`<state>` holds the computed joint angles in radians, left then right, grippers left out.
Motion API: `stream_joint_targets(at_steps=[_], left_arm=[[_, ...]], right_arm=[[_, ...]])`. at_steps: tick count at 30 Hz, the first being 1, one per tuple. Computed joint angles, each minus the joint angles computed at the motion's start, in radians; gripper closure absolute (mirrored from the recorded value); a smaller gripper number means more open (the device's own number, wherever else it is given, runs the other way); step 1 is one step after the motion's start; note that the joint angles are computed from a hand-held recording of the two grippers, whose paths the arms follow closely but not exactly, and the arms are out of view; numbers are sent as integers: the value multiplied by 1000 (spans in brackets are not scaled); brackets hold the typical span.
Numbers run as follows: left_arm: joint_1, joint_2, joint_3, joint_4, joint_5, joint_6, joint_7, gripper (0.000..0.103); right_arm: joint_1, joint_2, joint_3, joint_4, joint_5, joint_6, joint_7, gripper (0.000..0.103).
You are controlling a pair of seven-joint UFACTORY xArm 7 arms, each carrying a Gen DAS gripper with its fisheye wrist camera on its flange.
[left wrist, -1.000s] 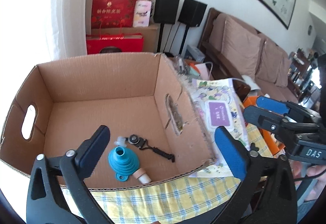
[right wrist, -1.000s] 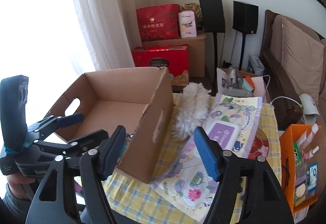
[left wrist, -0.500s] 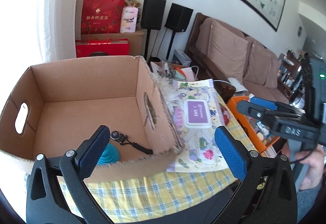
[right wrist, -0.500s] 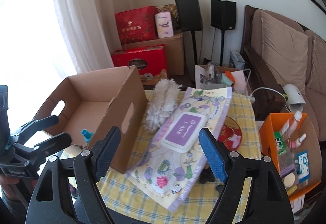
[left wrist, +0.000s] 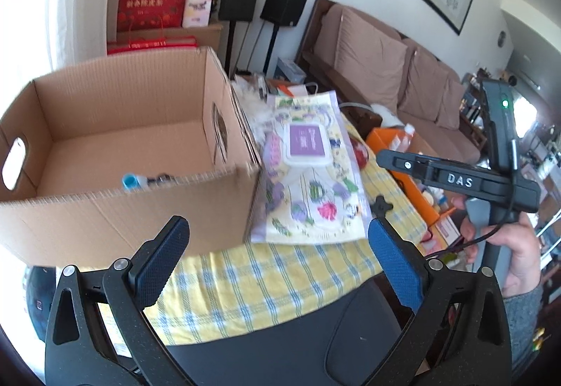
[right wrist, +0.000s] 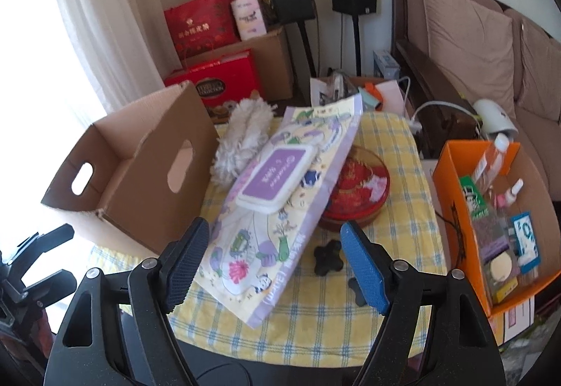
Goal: Organize objects
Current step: 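Move both tools back over the table toward the black knobs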
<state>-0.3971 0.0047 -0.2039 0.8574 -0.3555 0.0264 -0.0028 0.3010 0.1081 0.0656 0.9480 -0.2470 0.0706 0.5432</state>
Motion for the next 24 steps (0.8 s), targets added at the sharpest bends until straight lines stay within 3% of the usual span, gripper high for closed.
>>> stream_joint_targets(at_steps=[4, 9, 12, 15, 19, 24], left_arm=[[-6, 33, -11, 1, 6, 4, -12, 2], [10, 73, -37, 26, 13, 9, -11, 2], [19, 100, -52, 47, 23, 18, -17, 2], [20, 121, -59, 62, 48, 19, -32, 2], [30, 143, -74, 80, 63, 27, -37, 2], [42, 163, -90, 94, 66, 26, -37, 2]], right_arm=[[-61, 35, 79, -8, 178, 5, -140, 41], [-77, 86, 105, 2, 296, 14, -215, 51], [-123, 117, 165, 13, 399, 19, -293, 56], [-106, 142, 154, 32, 421, 30, -307, 61], [-139, 168, 202, 52, 491, 36, -371, 72], [-241, 200, 321, 75, 646, 31, -521, 75]])
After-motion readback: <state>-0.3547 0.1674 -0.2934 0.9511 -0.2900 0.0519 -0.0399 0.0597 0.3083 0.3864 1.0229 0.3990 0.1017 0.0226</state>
